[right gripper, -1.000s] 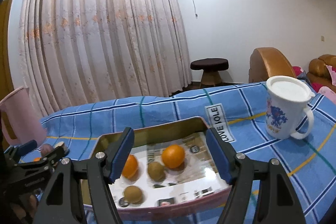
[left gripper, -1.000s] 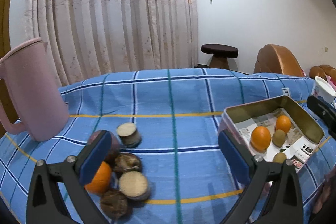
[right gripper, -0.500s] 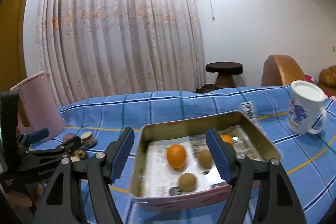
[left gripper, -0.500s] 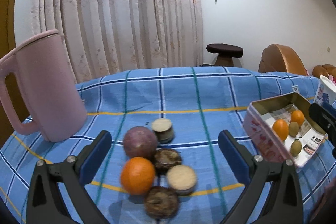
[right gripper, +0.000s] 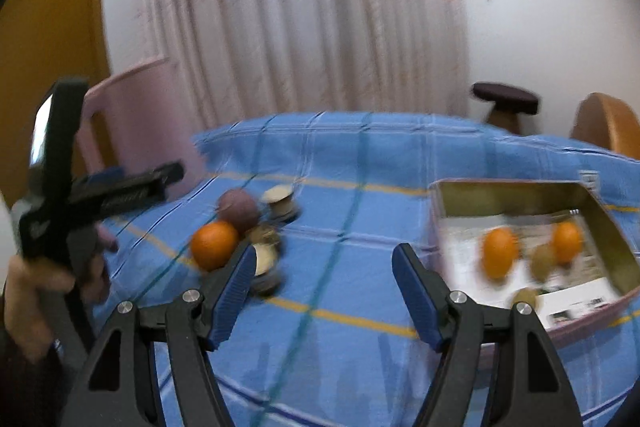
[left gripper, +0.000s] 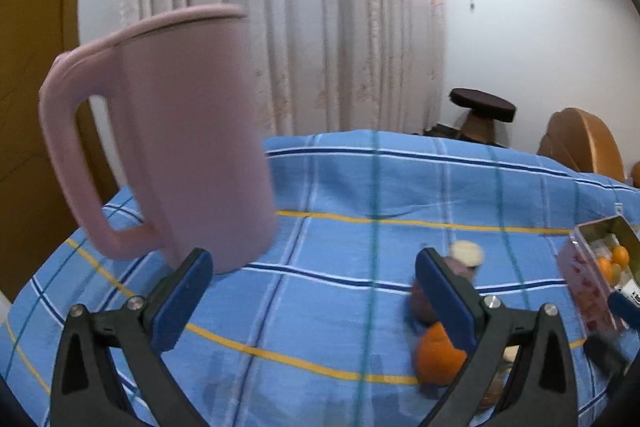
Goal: Organize fruits
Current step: 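Move the right tool to the wrinkled brown dried fruit, then grasp the wrinkled brown fruit with the right tool while the left tool grasps an orange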
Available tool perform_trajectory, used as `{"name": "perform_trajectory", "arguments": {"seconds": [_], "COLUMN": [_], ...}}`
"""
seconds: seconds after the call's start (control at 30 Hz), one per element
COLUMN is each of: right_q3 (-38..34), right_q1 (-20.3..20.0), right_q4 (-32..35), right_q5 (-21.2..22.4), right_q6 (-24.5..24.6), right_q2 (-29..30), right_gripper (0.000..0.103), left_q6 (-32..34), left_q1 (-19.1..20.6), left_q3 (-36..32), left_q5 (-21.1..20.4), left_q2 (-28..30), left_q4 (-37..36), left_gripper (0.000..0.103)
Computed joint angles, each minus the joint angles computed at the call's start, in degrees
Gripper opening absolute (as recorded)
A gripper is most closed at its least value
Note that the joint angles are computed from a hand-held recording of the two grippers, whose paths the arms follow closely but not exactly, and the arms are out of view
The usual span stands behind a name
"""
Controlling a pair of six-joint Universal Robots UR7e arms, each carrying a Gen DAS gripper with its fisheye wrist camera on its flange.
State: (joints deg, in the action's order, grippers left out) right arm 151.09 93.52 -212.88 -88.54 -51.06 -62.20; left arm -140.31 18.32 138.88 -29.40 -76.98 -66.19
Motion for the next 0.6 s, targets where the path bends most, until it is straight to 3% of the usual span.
{"name": "perform_trajectory", "arguments": {"seconds": [0.03,0.3,0.6], "right_q3": [-0.3,-4.3,-7.7], "right_q1": [1.1,7.4,13.0], "right_q4": [3.2,15.5,11.4], "right_q5": [-1.0,-9.7,-17.5], "right_q6": [-0.1,4.8,4.4], "right_q2": [0.0,5.0,13.0], "right_gripper": [0.055,0.054,0.051], "left_q6": [-0.2,3.5,6.2], "left_q1": [0.1,-0.6,-0.4], "left_q3": [0.2,2.0,2.4], "left_q5": [-0.6,-2.1,-1.4], "left_q2": [-0.7,-3.9,-5.2], "left_q4": [0.5,-1.3,-3.1], "left_gripper": [0.103,0.103,0.103]}}
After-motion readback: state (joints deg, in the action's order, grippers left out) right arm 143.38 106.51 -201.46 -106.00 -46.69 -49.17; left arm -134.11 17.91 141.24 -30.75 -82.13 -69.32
